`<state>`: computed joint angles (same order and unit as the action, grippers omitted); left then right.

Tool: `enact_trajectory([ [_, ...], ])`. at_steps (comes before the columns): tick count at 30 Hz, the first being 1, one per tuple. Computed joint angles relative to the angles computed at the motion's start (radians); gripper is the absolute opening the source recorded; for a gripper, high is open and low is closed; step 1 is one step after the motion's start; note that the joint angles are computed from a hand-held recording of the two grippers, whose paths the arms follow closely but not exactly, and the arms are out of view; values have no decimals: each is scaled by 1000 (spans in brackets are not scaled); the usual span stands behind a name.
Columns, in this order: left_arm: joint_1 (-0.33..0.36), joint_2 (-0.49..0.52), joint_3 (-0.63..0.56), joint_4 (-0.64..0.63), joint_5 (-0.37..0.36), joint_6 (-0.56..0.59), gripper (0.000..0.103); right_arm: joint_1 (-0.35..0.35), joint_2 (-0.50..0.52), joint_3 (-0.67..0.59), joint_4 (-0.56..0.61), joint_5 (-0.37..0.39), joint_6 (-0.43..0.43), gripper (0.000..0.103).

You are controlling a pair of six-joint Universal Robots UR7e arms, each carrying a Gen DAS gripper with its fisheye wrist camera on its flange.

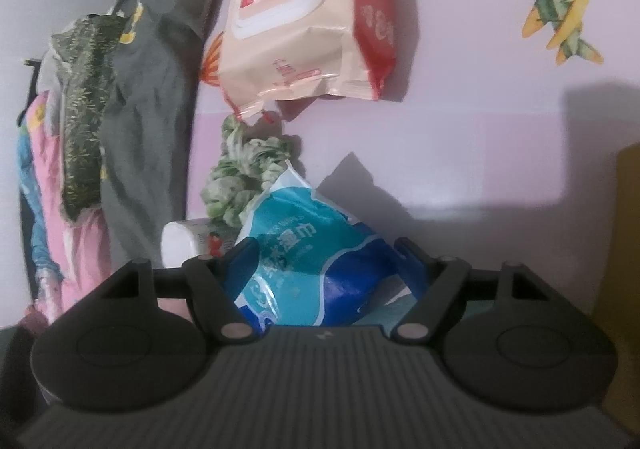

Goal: Organize soft objects
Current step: 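Grasp the blue wet-wipe pack by its edge with the right gripper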

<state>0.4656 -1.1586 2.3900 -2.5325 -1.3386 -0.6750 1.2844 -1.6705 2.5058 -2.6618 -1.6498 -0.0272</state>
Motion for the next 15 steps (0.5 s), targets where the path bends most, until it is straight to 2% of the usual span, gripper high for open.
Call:
enact_trajectory([
  [4, 39, 57, -81, 78, -49, -14, 88, -12, -20, 7, -4, 47, -31, 70],
  [8, 41, 83, -129, 160, -68, -39, 87, -13, -7, 0, -7, 38, -30, 66],
  [10, 25, 61, -129, 201, -52, -75, 82, -15, 8, 0, -12, 26, -34, 63],
  [13, -11, 0, -95, 159, -5, -76, 84, -21, 12, 11, -33, 41, -59, 60],
  [15, -13, -20, -65, 57, 7, -55, 88, -37, 3, 18, -34, 57, -69, 59],
])
